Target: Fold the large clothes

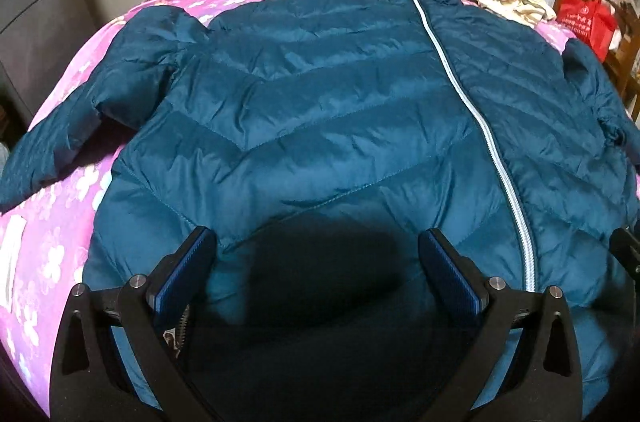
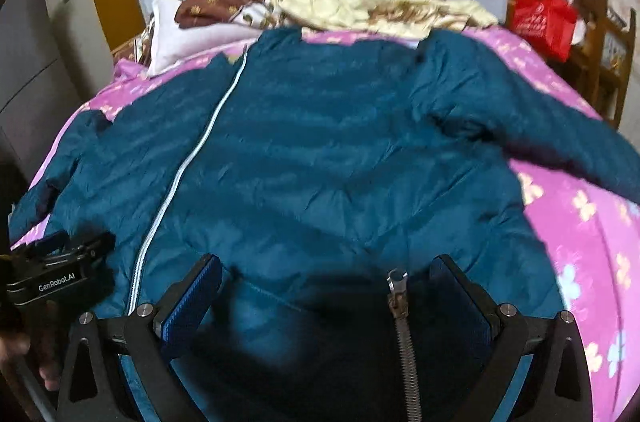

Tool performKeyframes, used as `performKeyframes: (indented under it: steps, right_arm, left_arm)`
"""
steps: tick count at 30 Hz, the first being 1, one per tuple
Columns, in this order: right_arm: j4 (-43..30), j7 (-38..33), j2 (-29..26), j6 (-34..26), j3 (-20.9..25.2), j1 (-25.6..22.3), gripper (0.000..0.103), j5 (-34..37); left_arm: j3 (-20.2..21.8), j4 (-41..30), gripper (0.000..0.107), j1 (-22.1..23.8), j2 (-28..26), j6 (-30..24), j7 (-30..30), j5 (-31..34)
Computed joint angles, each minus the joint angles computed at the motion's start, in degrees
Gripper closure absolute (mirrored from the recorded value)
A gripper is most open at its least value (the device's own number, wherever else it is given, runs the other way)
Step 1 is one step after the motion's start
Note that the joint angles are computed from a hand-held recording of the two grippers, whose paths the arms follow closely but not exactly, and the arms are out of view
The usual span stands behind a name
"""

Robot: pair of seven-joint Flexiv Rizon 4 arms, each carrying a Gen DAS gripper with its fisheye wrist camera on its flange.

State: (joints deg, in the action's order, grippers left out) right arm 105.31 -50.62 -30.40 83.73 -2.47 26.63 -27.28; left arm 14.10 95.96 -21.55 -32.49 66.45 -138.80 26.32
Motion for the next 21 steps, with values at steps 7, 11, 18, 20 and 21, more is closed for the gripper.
performKeyframes:
  steps: [7, 11, 18, 20, 21]
  right_arm:
    - [-1.62, -1.89, -1.41, -5.38, 1.81, -0.66, 0.0, -0.22]
    - [-0.48, -0.58, -1.48, -4.65, -0.24, 0.69, 0.0, -2.13]
    - [-0.67, -1.46, -1.72, -5.09, 1.3, -0.61, 0.0, -1.48]
    - [-0.85, -1.47, -1.53, -5.72, 1.2, -0.42, 0.0, -1.63]
    - [-1.1, -1.44, -1.27, -6.65, 1.36, -0.39, 0.0, -1.55]
  left_arm:
    - [-1.09, 1.6, 0.004, 1.96, -0.39, 3.52, 1.64, -2.7]
    - [-0.64, 2.13, 0.004, 1.77, -0.58, 4.72, 2.27, -4.19]
    - [0.7, 1.98, 0.004, 0.44, -0.75, 4.75, 2.49, -3.79]
    - [0.98, 2.23, 0.004, 0.07, -0.38, 4.79, 2.61, -3.72]
    - [1.66, 2.22, 0.004, -0.72, -0.11, 4.5, 2.06, -3.13]
